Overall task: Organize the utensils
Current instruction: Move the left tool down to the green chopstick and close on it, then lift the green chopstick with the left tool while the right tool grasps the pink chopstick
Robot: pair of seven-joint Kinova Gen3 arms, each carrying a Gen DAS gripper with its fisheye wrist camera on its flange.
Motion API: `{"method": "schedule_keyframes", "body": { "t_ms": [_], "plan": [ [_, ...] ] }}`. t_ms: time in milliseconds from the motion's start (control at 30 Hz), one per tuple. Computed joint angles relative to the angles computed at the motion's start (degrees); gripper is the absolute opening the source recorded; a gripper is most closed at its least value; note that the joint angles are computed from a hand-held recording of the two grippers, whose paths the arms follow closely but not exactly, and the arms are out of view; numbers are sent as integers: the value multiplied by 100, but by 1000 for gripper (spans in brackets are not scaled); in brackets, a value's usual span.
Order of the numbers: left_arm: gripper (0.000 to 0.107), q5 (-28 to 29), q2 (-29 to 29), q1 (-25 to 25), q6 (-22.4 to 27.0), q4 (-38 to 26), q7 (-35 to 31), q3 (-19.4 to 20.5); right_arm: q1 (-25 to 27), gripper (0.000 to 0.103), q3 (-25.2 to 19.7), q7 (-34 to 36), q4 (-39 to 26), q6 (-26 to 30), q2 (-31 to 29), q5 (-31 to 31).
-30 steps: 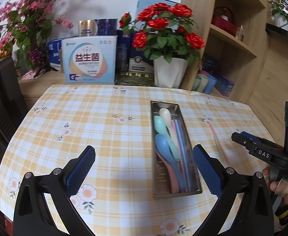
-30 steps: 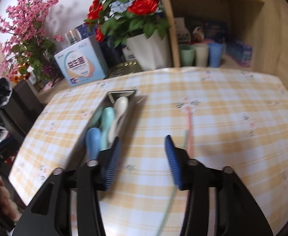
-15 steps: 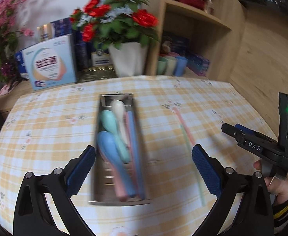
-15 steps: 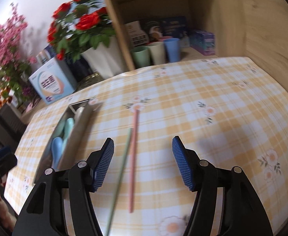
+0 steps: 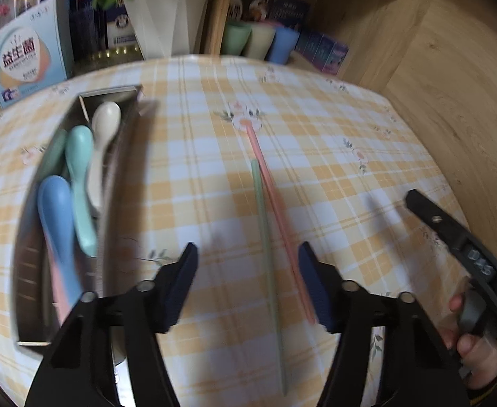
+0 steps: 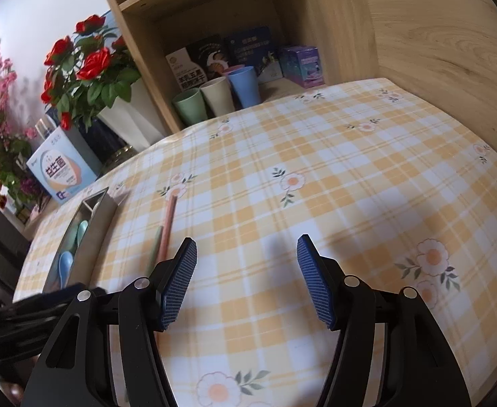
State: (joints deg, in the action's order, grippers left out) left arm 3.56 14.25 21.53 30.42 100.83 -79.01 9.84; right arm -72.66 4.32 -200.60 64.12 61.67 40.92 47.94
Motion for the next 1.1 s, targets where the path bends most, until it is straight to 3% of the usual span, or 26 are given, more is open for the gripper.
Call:
{"method": "schedule_keyframes", "body": {
  "t_ms": [133, 367, 567, 767, 867, 933, 1100],
  "plan": [
    [36, -165, 328, 177, 169, -280, 83, -20, -6, 60, 26, -277, 270, -145, -109, 84],
    [21, -661, 552, 568, 349, -474, 359, -205, 36, 60, -28, -710, 614, -304, -240, 245],
    [20, -939, 554, 702, 319, -466, 572, -273, 114, 60, -110, -715, 606, -357, -218, 251],
    [20, -1801, 585, 1222, 316, -442, 965, -510, 119, 60, -117, -580, 509, -361, -172, 198],
    [20, -1747, 593, 1097, 347, -468, 956, -405, 120, 60, -118, -497, 448, -328, -155, 135],
    [9, -1775, 585, 1105, 351, -455, 976, -390, 110, 60, -120, -396, 370, -262, -137, 96],
    [6, -1596, 489, 982, 320, -325, 867, -250, 67, 60, -117, -151, 184, -114, -88, 15]
  ]
}}
